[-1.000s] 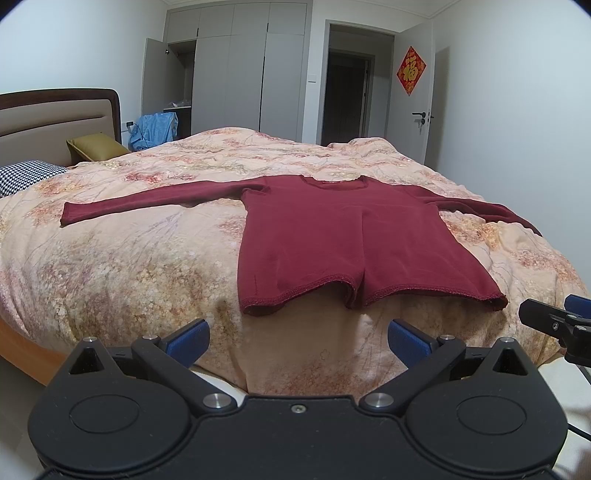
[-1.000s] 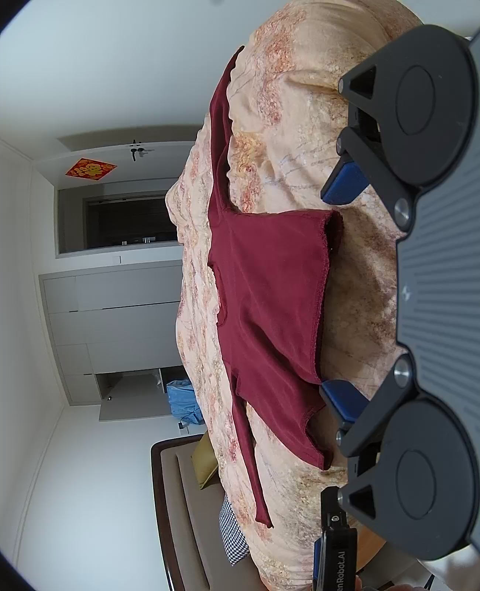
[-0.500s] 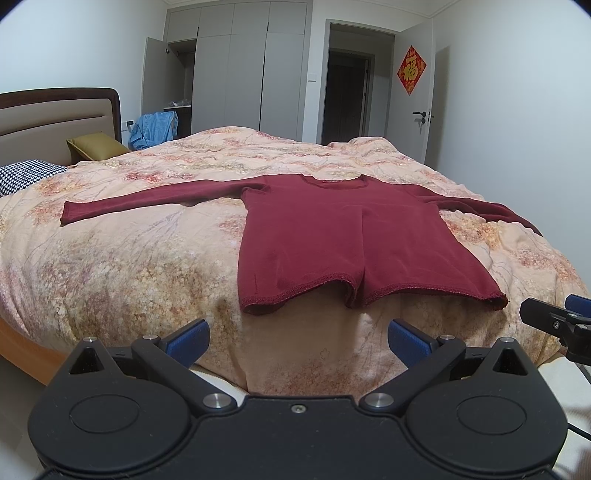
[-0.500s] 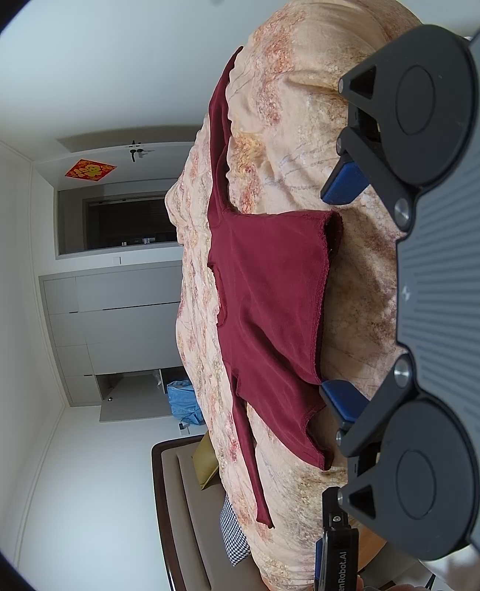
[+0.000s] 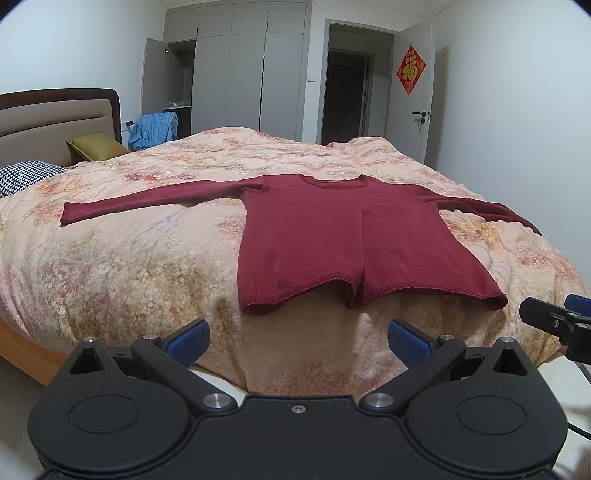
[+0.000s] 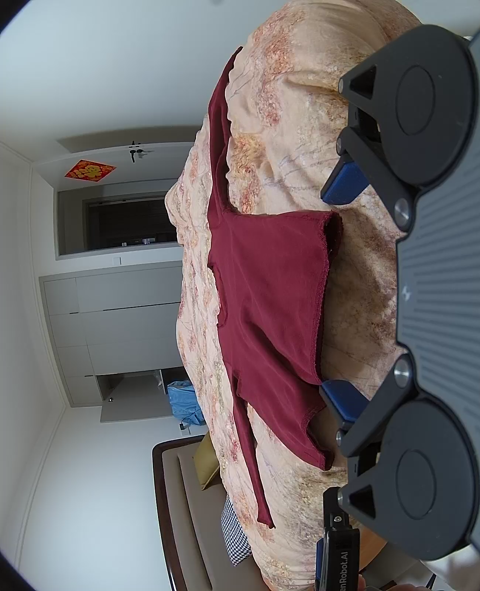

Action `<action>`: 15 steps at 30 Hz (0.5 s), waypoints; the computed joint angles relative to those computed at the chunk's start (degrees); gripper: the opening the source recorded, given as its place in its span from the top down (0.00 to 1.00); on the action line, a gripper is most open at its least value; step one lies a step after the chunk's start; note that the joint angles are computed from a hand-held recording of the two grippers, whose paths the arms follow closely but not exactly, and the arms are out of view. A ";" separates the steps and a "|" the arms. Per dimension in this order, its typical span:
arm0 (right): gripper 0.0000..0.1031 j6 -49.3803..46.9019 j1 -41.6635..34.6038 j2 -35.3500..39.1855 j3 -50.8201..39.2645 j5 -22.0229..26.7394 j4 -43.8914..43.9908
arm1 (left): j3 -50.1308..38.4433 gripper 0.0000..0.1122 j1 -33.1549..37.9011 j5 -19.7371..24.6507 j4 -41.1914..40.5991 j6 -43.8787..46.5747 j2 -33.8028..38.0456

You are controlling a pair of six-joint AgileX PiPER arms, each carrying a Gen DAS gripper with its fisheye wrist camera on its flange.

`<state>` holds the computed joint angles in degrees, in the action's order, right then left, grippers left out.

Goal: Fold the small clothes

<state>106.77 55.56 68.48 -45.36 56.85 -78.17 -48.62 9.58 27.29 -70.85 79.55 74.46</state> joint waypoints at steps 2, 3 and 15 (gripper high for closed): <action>0.00 0.06 0.00 0.00 0.03 0.00 -0.02 | 0.71 0.09 0.21 0.09 -0.68 0.89 -0.36; 0.00 0.03 -0.03 -0.04 0.05 -0.04 -0.02 | 0.71 0.09 0.21 0.09 -0.68 0.89 -0.36; 0.00 0.12 -0.12 -0.08 0.09 -0.14 -0.08 | 0.80 0.09 0.23 0.09 -0.61 0.83 -0.43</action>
<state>106.89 55.44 68.39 -45.27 56.70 -78.25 -47.82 9.81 27.38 -71.46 80.37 74.03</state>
